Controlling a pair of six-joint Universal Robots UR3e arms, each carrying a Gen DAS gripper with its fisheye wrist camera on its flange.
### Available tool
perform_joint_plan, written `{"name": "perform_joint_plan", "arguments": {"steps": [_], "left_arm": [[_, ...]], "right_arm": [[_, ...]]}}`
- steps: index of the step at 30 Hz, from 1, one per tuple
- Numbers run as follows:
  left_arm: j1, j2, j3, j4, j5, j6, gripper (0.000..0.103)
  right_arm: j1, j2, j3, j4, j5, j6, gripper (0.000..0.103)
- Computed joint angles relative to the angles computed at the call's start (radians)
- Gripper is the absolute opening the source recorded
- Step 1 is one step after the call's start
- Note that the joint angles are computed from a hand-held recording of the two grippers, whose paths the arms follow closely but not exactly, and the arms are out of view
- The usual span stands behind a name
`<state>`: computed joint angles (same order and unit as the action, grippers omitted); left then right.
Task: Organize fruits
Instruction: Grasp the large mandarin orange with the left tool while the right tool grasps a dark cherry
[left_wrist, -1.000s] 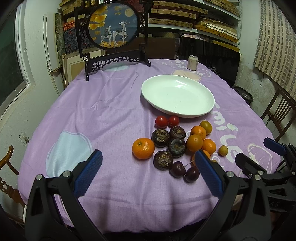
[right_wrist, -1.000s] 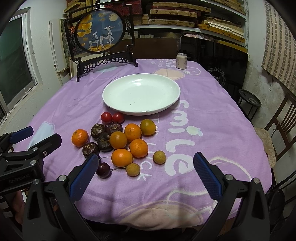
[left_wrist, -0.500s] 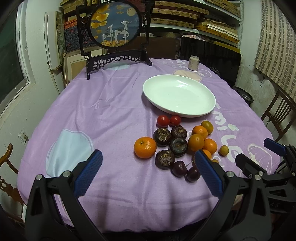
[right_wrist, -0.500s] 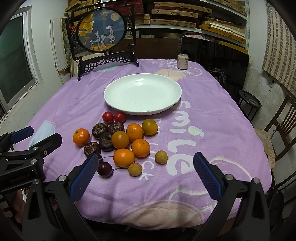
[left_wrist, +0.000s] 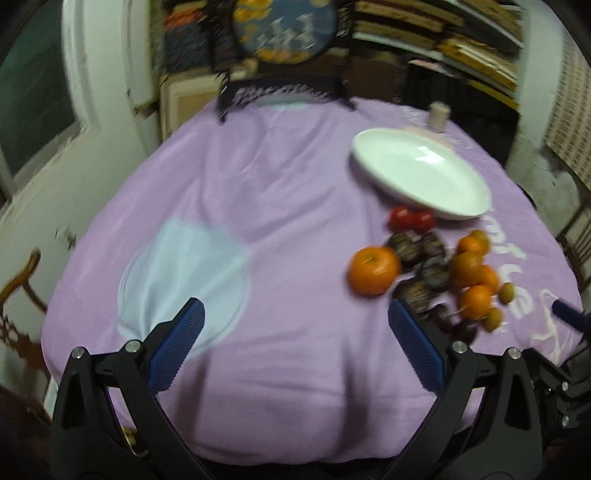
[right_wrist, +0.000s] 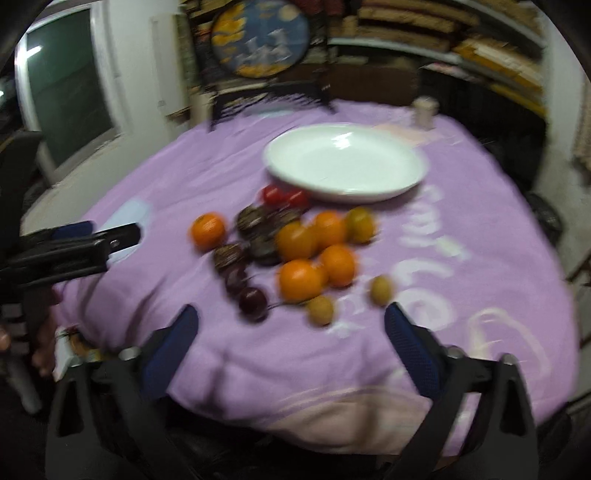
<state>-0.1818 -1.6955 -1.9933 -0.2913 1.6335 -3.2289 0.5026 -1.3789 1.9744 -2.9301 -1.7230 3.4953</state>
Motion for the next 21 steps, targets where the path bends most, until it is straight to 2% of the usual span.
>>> {"name": "perform_joint_plan", "arguments": {"steps": [1,2,4,7,10,13,16,21], "left_arm": [[0.012,-0.001,-0.009,-0.004,-0.004,-0.004,0.101],[0.021,-0.004,-0.018,-0.008,-0.007,-0.007,0.101],[0.027,-0.009,-0.027,-0.015,-0.012,-0.008,0.101],[0.045,0.000,-0.057,0.009,-0.028,0.004,0.101],[0.061,0.008,-0.069,0.018,-0.043,0.009,0.101],[0.083,-0.011,-0.057,0.024,-0.059,0.015,0.101],[0.083,-0.042,-0.025,0.034,-0.069,0.021,0.101],[0.022,-0.128,0.090,0.021,-0.086,0.019,0.101]], "right_arm": [[-0.023,0.013,0.009,-0.020,0.064,-0.010,0.067],[-0.036,0.033,0.001,-0.025,0.110,-0.015,0.061],[-0.042,0.083,-0.032,-0.025,0.149,-0.017,0.058],[-0.042,0.136,-0.077,-0.014,0.162,-0.029,0.047],[-0.040,0.188,-0.119,0.001,0.152,-0.031,0.030],[-0.039,0.175,-0.098,-0.032,0.148,-0.036,0.029],[-0.010,0.161,-0.107,-0.029,0.085,-0.046,0.029],[-0.009,0.099,-0.050,-0.043,0.033,-0.041,0.029]]}}
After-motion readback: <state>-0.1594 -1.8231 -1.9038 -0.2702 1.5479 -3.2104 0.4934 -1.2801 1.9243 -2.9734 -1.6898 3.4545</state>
